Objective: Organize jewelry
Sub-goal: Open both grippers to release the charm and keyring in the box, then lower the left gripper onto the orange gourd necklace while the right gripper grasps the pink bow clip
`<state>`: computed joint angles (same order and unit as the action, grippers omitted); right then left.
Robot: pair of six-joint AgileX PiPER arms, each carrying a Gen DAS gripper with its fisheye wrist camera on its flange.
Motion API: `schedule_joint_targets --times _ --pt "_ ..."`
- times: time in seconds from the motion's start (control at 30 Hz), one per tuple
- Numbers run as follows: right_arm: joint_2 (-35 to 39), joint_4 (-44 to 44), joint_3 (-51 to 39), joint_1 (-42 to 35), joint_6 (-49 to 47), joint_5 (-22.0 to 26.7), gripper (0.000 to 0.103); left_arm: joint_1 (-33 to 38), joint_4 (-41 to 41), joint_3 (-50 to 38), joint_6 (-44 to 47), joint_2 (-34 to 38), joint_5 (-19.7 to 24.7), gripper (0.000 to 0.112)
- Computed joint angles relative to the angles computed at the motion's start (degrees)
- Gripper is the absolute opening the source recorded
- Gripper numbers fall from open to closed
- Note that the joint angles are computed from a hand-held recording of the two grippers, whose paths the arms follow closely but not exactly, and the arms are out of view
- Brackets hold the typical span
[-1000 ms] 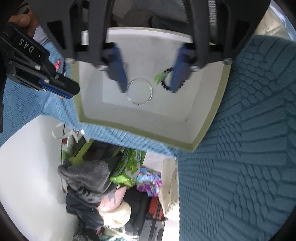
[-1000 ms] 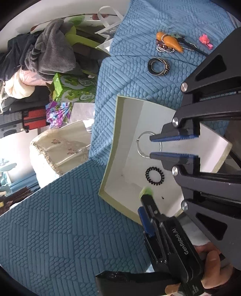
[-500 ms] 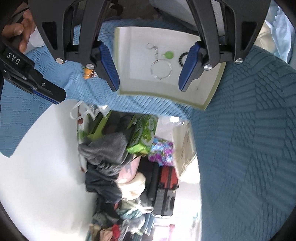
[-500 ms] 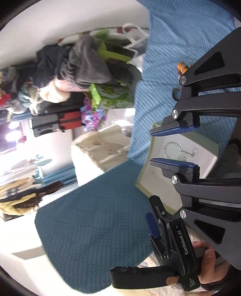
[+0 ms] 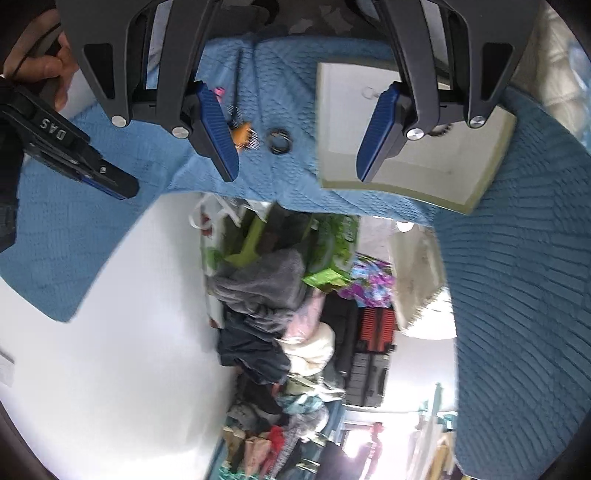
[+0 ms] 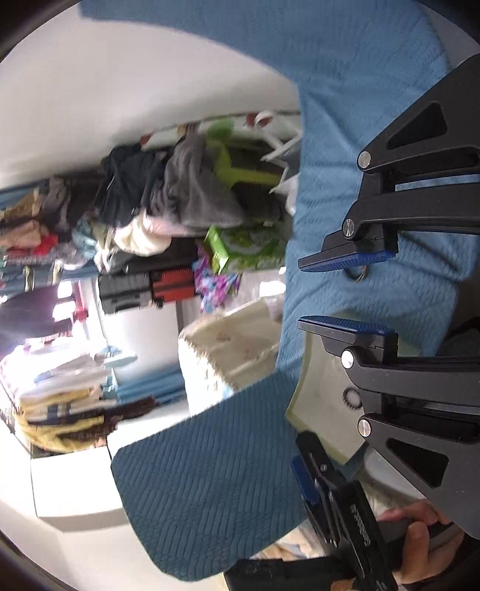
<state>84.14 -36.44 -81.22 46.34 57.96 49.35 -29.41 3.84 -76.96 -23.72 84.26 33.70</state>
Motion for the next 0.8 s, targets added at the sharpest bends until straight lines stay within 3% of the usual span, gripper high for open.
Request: schedule_joint_targets --times 0.4,0.8 --pt "-10.6 -6.3 21.6 -0.5 14.9 -3.0 0.023 -5.9 -6.1 1.2 4.8 5.4 -3.4 0.067" --pt "-12.5 -4.5 34.7 -5.8 17.1 -14.2 0.023 -7.8 -14.0 0.9 11.5 12.2 -4.8 0.064"
